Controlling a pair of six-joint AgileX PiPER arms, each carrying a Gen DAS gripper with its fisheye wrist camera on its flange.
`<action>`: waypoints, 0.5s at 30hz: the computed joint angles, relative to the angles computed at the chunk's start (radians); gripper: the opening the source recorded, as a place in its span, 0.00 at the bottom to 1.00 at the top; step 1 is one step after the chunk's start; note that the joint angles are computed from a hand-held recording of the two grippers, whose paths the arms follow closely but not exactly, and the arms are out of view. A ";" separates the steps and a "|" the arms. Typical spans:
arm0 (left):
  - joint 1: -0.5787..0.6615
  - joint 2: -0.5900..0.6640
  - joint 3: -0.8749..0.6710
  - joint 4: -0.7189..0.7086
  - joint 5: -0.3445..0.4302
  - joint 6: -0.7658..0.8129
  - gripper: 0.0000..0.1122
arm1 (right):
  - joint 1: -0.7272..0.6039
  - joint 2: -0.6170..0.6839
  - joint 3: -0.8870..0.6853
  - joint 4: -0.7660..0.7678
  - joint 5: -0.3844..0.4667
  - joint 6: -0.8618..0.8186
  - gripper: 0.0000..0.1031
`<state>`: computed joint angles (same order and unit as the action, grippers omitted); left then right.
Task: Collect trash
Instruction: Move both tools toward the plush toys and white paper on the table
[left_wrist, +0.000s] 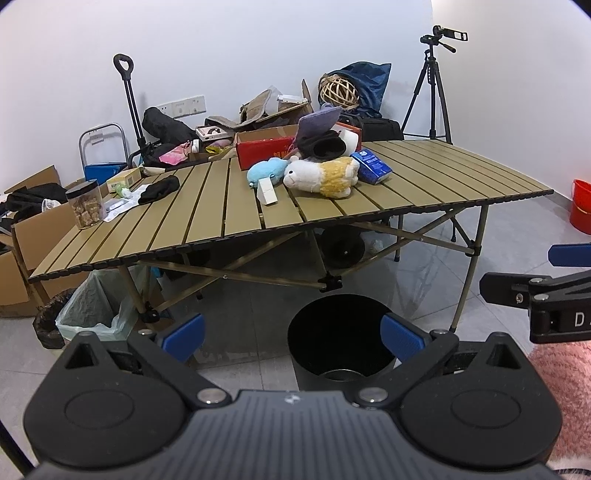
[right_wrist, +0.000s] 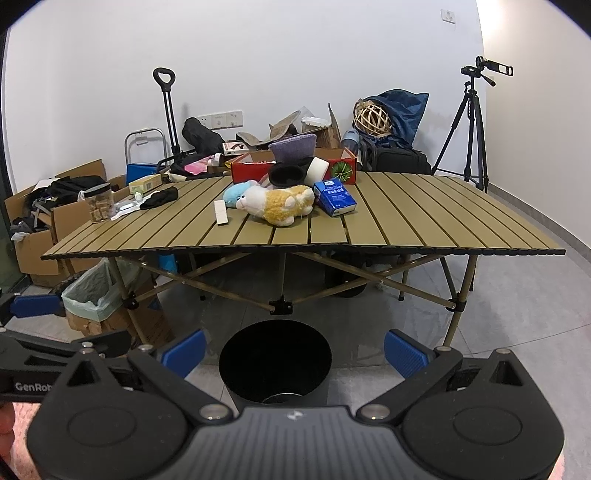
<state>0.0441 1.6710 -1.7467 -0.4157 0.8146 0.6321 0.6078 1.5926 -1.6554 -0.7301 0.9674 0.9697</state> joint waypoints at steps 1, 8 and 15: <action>-0.001 0.014 -0.017 0.004 0.003 -0.006 0.92 | -0.006 0.007 -0.007 0.004 -0.003 -0.005 1.00; -0.010 0.092 -0.125 0.026 0.025 -0.049 0.92 | -0.054 0.061 -0.059 0.039 -0.038 -0.038 1.00; -0.033 0.202 -0.296 0.079 0.049 -0.135 0.92 | -0.113 0.127 -0.135 0.067 -0.082 -0.068 1.00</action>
